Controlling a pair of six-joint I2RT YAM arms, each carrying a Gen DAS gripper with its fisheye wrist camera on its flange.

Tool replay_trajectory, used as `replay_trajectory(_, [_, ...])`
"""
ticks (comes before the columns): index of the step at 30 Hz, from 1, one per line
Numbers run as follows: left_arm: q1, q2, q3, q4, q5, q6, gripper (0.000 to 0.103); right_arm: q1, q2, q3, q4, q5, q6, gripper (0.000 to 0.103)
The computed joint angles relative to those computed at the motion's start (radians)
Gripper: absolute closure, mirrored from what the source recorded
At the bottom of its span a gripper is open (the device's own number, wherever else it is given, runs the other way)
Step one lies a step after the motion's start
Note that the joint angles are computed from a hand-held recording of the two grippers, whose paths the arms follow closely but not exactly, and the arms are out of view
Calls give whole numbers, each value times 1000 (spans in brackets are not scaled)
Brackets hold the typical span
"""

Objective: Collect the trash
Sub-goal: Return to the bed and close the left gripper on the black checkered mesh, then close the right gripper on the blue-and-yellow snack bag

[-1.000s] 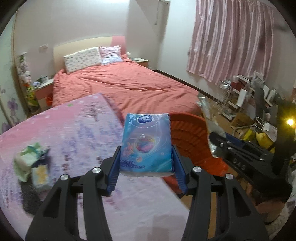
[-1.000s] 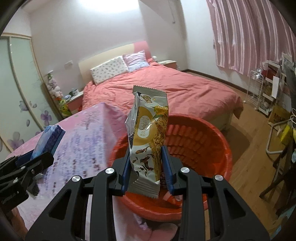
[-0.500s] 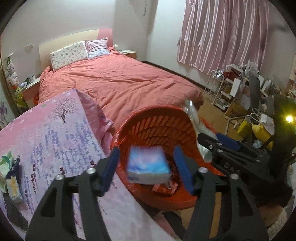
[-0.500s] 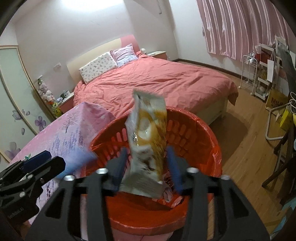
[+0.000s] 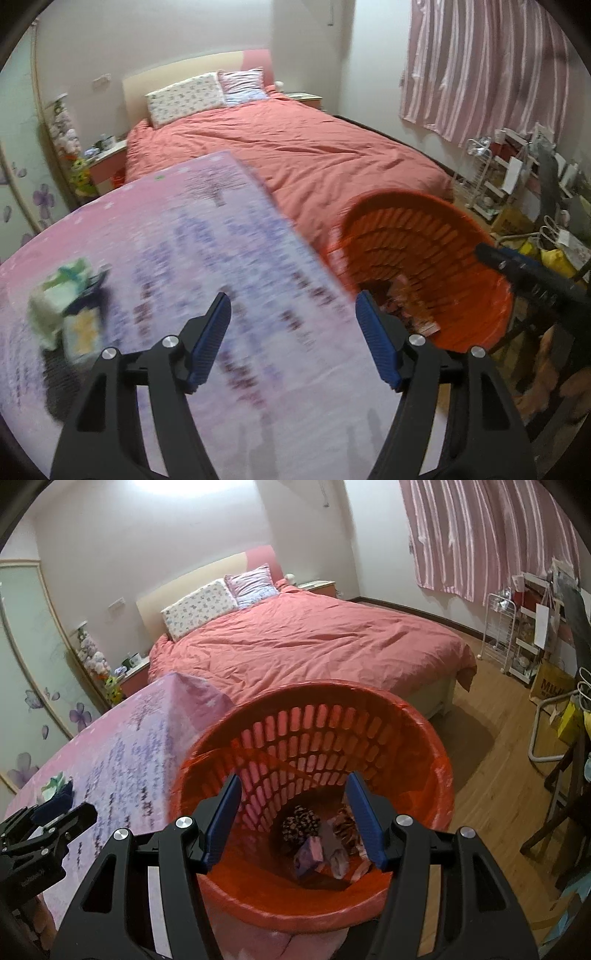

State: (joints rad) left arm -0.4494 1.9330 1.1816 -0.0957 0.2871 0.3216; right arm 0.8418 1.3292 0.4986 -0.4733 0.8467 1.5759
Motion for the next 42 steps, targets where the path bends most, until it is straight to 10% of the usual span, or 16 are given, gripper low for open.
replay_trajectory(8, [247, -3, -41, 36, -6, 90, 34, 60, 195, 171, 52, -22, -67, 43])
replay_trajectory(20, [464, 240, 246, -151, 14, 96, 39, 68, 454, 436, 144, -106, -261, 43])
replay_trajectory(28, [449, 203, 173, -66, -4, 113, 88, 66, 553, 564, 152, -140, -330, 43])
replay_trajectory(42, [608, 390, 509, -211, -54, 62, 87, 56, 753, 849, 165, -211, -513, 43])
